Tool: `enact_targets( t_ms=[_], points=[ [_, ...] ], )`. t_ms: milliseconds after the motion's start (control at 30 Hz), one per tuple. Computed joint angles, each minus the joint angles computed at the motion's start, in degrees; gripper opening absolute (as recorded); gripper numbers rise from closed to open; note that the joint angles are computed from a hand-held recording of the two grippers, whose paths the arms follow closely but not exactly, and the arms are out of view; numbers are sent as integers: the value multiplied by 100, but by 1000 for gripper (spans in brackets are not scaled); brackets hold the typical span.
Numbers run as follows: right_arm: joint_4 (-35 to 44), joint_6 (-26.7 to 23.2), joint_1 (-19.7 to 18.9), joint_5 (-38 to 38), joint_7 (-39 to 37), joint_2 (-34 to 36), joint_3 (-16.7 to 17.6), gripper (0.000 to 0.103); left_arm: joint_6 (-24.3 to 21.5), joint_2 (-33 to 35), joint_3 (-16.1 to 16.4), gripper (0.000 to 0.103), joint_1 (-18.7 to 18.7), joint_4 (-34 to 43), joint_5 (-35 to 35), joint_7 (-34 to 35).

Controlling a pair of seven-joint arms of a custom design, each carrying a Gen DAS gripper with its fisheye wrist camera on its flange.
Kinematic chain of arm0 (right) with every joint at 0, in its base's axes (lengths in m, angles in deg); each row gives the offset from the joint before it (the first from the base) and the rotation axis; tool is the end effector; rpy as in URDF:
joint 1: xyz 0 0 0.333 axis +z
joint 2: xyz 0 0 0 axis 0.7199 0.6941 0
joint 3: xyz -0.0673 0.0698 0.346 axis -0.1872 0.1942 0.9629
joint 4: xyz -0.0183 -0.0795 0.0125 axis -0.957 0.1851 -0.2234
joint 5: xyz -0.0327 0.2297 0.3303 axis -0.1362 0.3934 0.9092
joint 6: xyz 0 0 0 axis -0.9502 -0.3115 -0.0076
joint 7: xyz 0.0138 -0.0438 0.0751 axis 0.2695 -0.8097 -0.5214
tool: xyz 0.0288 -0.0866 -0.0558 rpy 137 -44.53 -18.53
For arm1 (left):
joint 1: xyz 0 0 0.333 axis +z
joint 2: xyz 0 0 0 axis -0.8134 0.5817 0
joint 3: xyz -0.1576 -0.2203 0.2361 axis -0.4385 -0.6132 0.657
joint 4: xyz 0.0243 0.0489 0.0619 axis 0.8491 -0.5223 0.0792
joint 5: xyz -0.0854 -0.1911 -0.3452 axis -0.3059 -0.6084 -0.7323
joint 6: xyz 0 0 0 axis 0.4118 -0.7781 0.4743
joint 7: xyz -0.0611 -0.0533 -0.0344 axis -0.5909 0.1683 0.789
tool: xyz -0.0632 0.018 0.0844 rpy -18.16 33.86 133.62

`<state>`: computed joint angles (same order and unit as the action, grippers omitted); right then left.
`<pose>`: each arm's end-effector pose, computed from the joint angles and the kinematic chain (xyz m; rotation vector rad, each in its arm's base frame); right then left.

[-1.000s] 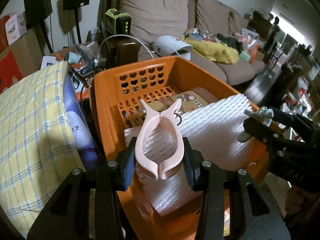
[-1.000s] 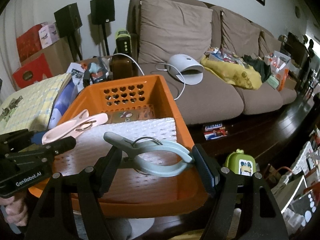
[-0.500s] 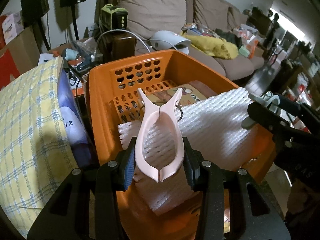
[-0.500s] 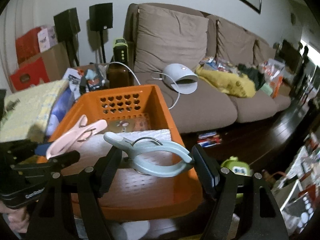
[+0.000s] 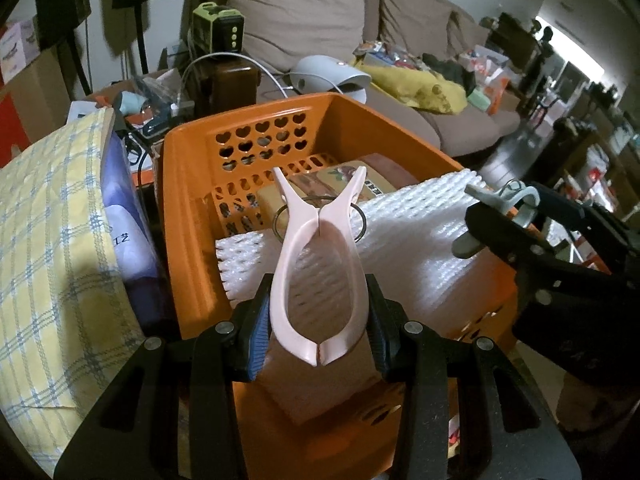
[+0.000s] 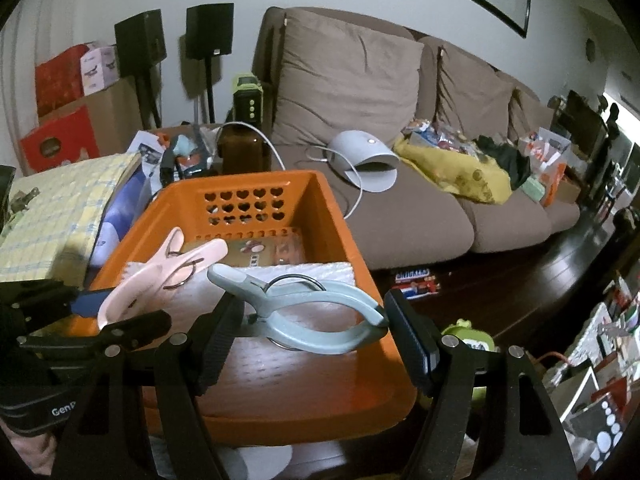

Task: Organize objects
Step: 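Lower the pink clip onto the foam sheet with the left gripper while the right holds the grey clip, then open the left gripper and release the pink clip onto the foam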

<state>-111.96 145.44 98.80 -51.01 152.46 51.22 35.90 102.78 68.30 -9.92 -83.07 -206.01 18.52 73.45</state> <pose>0.5821 0.4682 0.3506 -2.1231 1.1431 -0.6257 0.5148 -0.3768 0.3405 -2.0826 1.7609 -0.7465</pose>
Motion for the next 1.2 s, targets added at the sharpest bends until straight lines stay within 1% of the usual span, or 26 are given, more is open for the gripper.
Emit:
enact_targets(
  t_ms=[67,100,133,200,300,367,433,567,667,1033,1200],
  points=[
    [22,-55,-4,-12,-17,13,5,74,69,-19,-8,39,15,-31,-38,-19],
    [24,-65,37,-29,9,21,-44,74,137,-24,-12,39,26,-42,-58,-26],
    [34,-83,231,-88,113,60,-279,74,181,-33,-32,39,36,-50,-99,29],
    [54,-129,318,-185,160,84,-383,74,130,-40,-32,39,-12,-19,-119,83],
    [71,-179,157,-236,139,59,-189,74,104,-21,-87,39,-11,14,-292,268],
    [102,-228,184,-312,199,81,-227,74,82,-12,-106,39,-17,21,-405,388],
    [102,-245,85,-354,208,62,-117,74,69,-17,-77,39,-59,22,-435,403],
    [107,-255,137,-503,349,67,-192,74,74,-17,-42,39,-92,16,-479,434],
    [152,-323,49,-569,355,71,-81,74,59,-46,-37,39,-93,-14,-513,457],
    [214,-458,-83,-880,484,69,78,74,28,-60,-40,39,-55,-58,-638,464],
    [245,-569,-211,-983,477,66,241,74,17,-22,-54,39,-52,-52,-754,517]
  ],
)
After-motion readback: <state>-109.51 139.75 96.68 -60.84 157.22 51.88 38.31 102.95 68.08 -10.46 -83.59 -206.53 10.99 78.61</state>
